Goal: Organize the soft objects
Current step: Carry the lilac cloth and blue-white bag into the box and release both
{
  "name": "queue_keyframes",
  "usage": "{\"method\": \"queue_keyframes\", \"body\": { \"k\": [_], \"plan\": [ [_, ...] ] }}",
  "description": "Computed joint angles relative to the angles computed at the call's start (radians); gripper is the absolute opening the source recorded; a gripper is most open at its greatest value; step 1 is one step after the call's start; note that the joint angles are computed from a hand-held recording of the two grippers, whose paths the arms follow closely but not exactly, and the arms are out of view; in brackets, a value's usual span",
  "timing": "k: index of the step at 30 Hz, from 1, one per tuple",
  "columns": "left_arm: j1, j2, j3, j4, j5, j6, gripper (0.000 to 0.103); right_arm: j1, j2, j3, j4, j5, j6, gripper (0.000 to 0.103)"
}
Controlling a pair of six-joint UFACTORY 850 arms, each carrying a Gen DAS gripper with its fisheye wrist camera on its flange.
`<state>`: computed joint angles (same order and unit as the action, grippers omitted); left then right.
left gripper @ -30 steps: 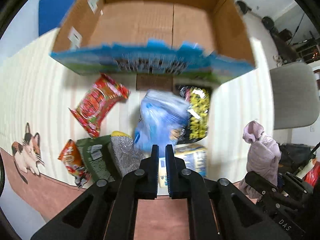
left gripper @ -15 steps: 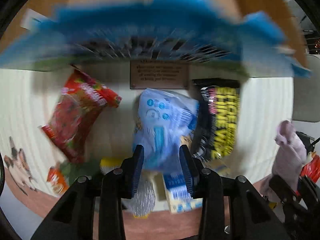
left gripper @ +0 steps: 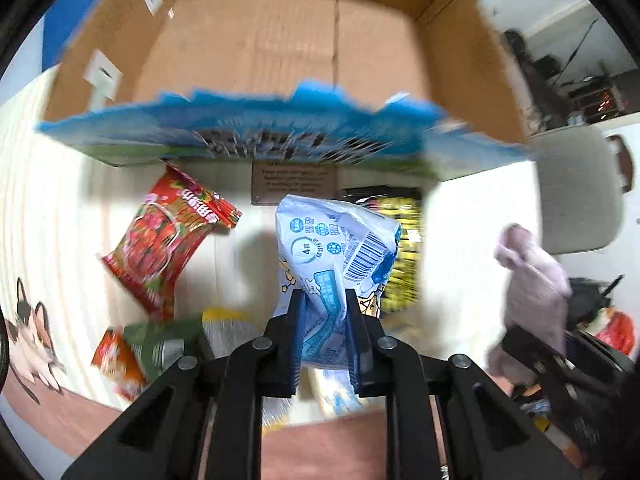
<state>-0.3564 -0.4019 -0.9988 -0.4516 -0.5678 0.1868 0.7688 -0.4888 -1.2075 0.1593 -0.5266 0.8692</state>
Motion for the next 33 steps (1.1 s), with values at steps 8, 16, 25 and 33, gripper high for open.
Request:
{"method": "queue_keyframes", "body": {
  "k": [8,16,25,33],
  "plan": [
    [0.033,0.136,-0.062,-0.095,-0.081,0.035,0.015,-0.027,0.105,-0.045,-0.032,0.018,-0.045,0.035],
    [0.076,-0.187,-0.473,-0.052,-0.176,-0.04,0.015,-0.112,-0.17,-0.43,-0.111,-0.118,-0.093,0.035],
    [0.094,-0.614,-0.977,0.019,-0.388,-0.128,0.015,-0.19,-0.564,-0.891,-0.086,-0.299,-0.119,0.035],
    [0.078,-0.792,-1.235,0.02,-0.553,-0.175,0.018,-0.207,-0.761,-1.167,-0.148,-0.443,-0.049,0.043]
  ]
}}
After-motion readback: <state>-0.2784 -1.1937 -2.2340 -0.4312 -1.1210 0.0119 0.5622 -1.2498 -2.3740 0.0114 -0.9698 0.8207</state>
